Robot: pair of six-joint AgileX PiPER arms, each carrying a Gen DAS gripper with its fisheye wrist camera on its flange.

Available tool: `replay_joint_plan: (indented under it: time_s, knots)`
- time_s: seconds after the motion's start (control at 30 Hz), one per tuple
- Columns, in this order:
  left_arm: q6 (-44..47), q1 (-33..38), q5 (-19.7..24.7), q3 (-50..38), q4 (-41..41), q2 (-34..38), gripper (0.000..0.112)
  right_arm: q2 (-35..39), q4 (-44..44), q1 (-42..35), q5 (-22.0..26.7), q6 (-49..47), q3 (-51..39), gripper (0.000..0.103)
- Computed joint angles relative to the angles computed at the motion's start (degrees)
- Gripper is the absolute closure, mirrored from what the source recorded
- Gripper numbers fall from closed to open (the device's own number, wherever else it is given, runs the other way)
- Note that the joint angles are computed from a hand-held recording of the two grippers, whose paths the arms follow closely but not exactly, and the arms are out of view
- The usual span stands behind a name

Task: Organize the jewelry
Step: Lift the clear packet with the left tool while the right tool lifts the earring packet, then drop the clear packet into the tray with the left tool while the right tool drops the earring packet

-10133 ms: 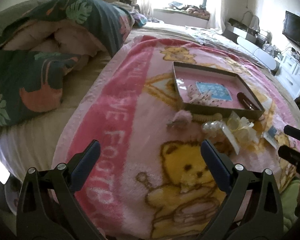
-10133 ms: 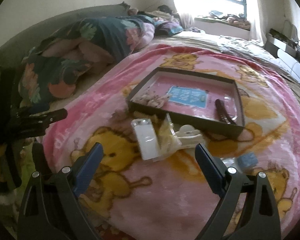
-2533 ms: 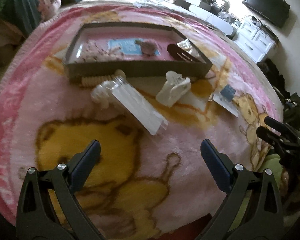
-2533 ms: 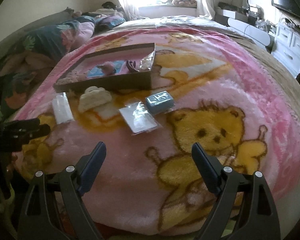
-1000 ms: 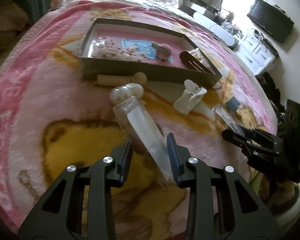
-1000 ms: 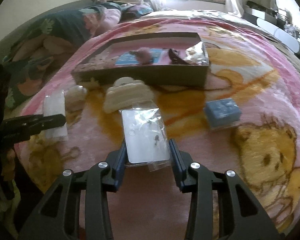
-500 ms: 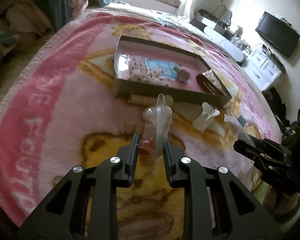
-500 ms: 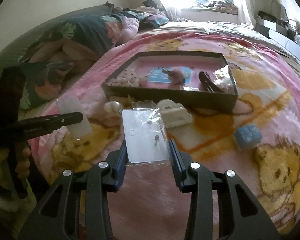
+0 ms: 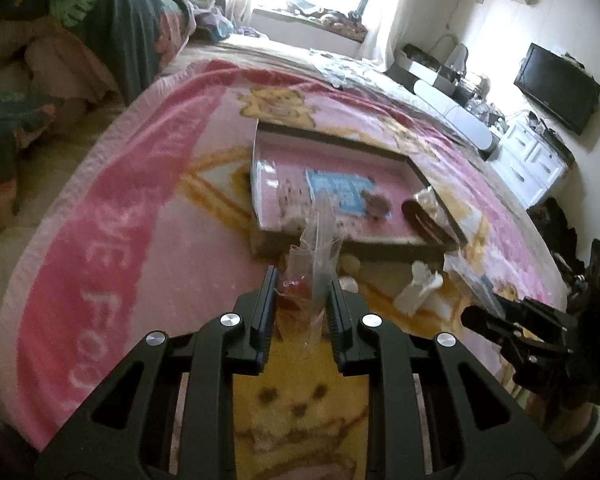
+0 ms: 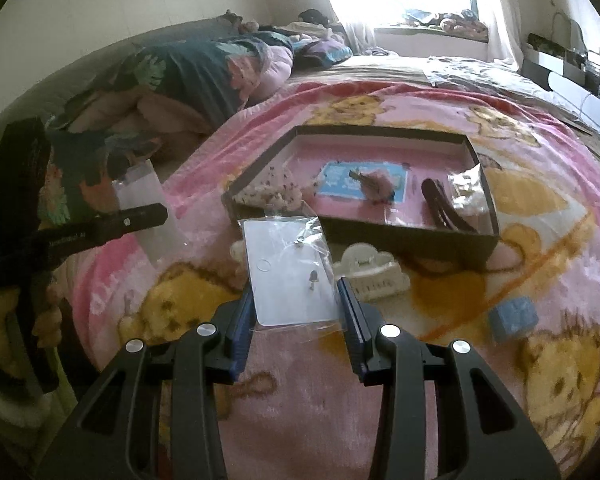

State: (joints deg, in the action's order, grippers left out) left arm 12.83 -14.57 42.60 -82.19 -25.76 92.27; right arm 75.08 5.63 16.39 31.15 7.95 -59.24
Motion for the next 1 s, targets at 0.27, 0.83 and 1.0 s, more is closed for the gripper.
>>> replay_joint_plan:
  time_s: [0.27, 0.83, 1.0]
  knots:
    - [-2.94, -1.17, 1.92, -9.97, 3.67, 4.9, 0.097, 3.28, 1.79, -3.2, 0.14, -2.78, -5.62, 0.065]
    - [-8.4, -6.54, 8.22, -29.39, 9.51, 17.62, 0.096, 7.63, 7.33, -12.67, 1.2, -9.91, -12.43, 0.065]
    - [-10.01, -7.94, 10.93, -36.2, 11.23, 22.25, 0.096, 8.66, 9.65, -16.71, 0.89, -12.35, -13.64, 0.065]
